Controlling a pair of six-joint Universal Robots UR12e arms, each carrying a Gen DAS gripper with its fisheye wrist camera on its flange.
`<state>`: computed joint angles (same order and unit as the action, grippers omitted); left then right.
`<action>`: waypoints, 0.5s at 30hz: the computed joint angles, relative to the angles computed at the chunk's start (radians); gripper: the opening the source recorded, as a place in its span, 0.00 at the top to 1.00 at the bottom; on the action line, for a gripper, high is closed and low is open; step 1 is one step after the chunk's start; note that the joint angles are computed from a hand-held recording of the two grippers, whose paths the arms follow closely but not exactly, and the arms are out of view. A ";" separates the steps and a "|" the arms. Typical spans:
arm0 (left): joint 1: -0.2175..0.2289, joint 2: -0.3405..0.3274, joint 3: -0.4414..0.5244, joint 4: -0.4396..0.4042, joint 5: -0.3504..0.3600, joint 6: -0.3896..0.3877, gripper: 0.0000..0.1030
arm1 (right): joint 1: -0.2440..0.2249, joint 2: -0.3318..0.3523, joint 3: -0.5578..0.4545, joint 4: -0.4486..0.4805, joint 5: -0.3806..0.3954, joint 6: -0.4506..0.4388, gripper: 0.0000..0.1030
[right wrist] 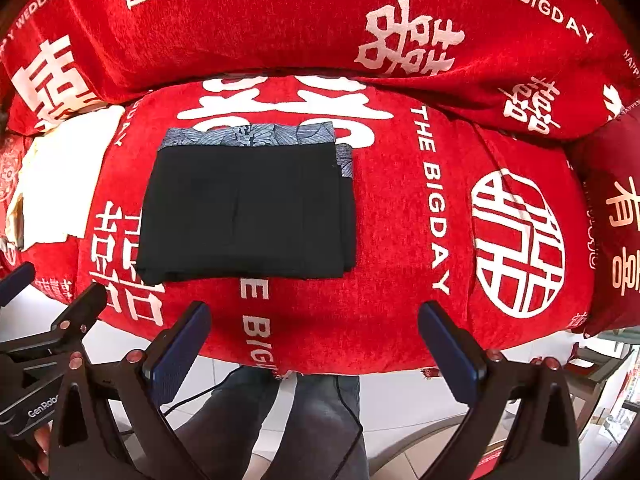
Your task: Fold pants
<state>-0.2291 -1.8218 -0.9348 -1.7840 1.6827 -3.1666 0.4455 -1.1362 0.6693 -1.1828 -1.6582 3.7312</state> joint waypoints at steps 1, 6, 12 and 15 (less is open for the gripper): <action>-0.001 0.000 0.000 0.000 0.001 0.001 0.00 | 0.000 0.000 -0.001 0.002 -0.002 0.000 0.00; -0.002 -0.001 0.001 -0.001 -0.001 0.004 0.00 | 0.001 -0.002 0.004 -0.001 -0.004 0.003 0.00; -0.002 -0.001 0.003 -0.006 -0.003 0.007 0.00 | -0.001 -0.001 0.003 -0.002 -0.002 -0.003 0.00; -0.003 0.000 0.001 -0.004 -0.003 0.004 0.00 | -0.001 -0.001 0.003 -0.002 -0.003 -0.004 0.00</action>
